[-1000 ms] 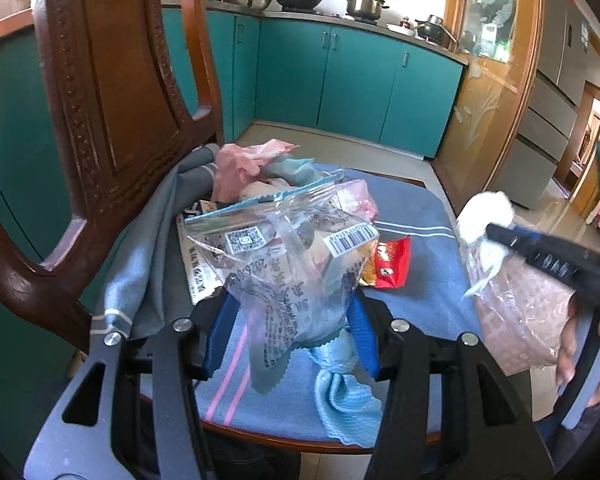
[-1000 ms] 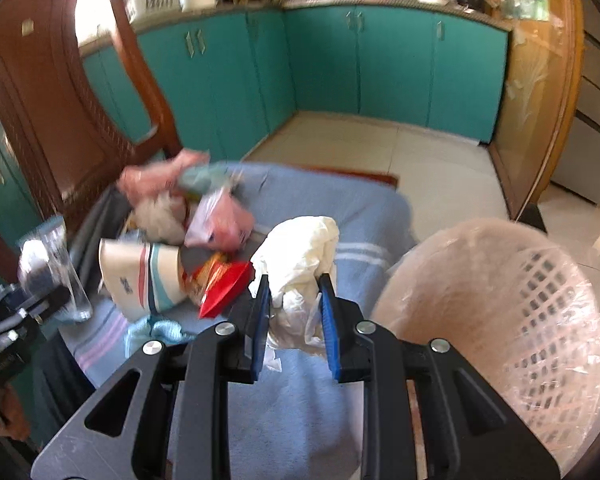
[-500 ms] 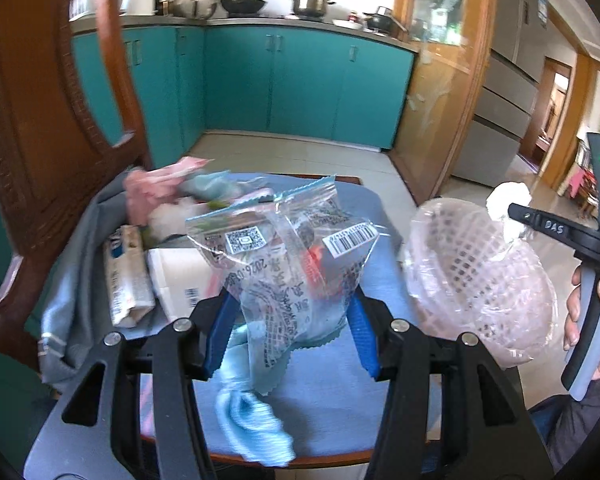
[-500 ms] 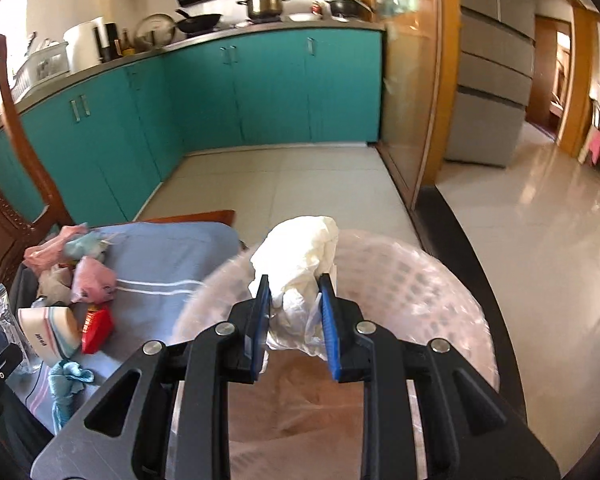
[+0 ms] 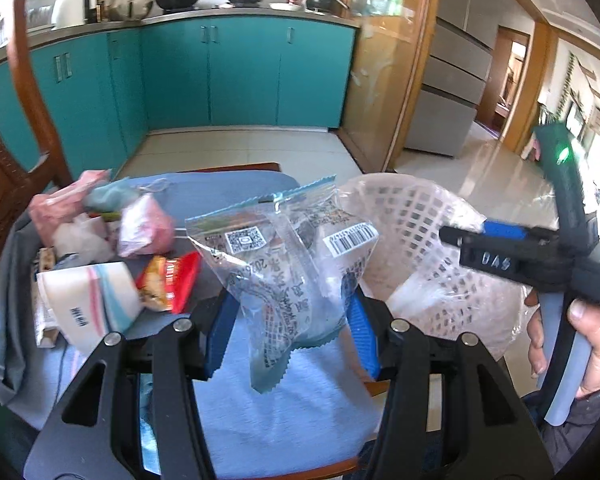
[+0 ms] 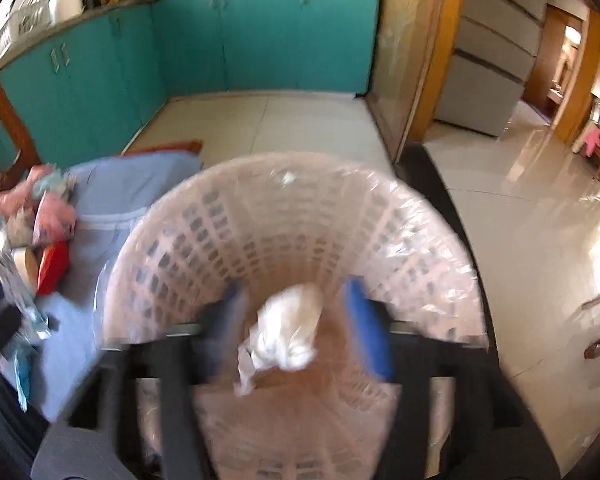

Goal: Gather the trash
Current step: 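Drop the white tissue into the basket with the right gripper while the left gripper drops the clear bag in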

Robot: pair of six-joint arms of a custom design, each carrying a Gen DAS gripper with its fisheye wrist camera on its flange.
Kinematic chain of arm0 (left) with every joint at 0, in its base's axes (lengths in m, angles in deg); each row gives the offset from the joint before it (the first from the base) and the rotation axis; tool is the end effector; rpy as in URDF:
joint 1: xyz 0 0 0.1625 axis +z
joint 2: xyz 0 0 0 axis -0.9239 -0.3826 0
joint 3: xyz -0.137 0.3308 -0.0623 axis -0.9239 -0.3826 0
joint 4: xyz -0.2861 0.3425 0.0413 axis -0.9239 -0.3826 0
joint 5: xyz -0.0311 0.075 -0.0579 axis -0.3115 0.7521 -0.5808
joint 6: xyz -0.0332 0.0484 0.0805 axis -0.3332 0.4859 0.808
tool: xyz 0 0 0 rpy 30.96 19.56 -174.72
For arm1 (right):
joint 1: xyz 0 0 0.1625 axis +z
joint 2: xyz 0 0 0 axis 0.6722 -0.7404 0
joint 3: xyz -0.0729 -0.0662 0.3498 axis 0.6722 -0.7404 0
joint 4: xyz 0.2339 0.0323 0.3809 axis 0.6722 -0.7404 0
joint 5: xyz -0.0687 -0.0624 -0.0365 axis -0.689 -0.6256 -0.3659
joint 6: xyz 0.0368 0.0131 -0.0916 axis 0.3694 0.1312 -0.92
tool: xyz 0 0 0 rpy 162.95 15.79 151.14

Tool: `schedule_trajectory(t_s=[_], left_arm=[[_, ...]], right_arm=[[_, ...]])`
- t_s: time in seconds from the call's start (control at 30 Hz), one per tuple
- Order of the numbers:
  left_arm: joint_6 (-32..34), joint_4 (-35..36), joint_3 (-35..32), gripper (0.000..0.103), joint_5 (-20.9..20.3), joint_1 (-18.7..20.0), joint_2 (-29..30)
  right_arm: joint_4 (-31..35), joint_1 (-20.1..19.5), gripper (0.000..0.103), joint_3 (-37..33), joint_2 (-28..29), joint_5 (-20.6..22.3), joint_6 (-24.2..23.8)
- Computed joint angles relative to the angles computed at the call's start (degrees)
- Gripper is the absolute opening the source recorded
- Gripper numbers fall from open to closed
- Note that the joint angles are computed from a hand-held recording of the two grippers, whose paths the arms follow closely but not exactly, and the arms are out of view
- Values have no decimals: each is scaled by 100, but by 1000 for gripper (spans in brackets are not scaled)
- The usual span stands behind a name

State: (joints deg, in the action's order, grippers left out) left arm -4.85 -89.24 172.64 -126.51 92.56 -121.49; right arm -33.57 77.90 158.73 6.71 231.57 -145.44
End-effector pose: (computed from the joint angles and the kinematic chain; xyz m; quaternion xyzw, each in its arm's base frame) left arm -0.1558 -0.2998 0.1306 0.2690 0.8784 -0.3042 0.2520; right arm 0.2193 -0.2845 0.0898 0.0210 -0.8492 0.3604 0.3853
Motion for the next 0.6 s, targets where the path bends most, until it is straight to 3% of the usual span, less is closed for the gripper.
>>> schedule_trajectory(t_s=[0.27, 0.33, 0.47, 0.5, 0.57, 0.6], left_arm=[[806, -1778, -477, 53, -711, 333, 1735], [997, -2134, -668, 53, -989, 463, 2187], [1434, -2677, -1085, 54, -1599, 640, 3075], [1551, -2751, -1181, 57, -1763, 687, 3253], [1750, -2828, -1341, 79, -1964, 732, 3578], [1752, -2831, -1372, 82, -1891, 704, 3671]], right_arm=[[-1364, -53, 84, 1088, -1952, 290, 631], [-1562, -109, 84, 1320, -2329, 368, 840], [-1901, -112, 84, 1561, -2688, 525, 819], [-1927, -125, 84, 1583, -2724, 519, 789], [-1925, -181, 84, 1590, -2724, 437, 755], [-1917, -211, 84, 1574, -2688, 379, 724]])
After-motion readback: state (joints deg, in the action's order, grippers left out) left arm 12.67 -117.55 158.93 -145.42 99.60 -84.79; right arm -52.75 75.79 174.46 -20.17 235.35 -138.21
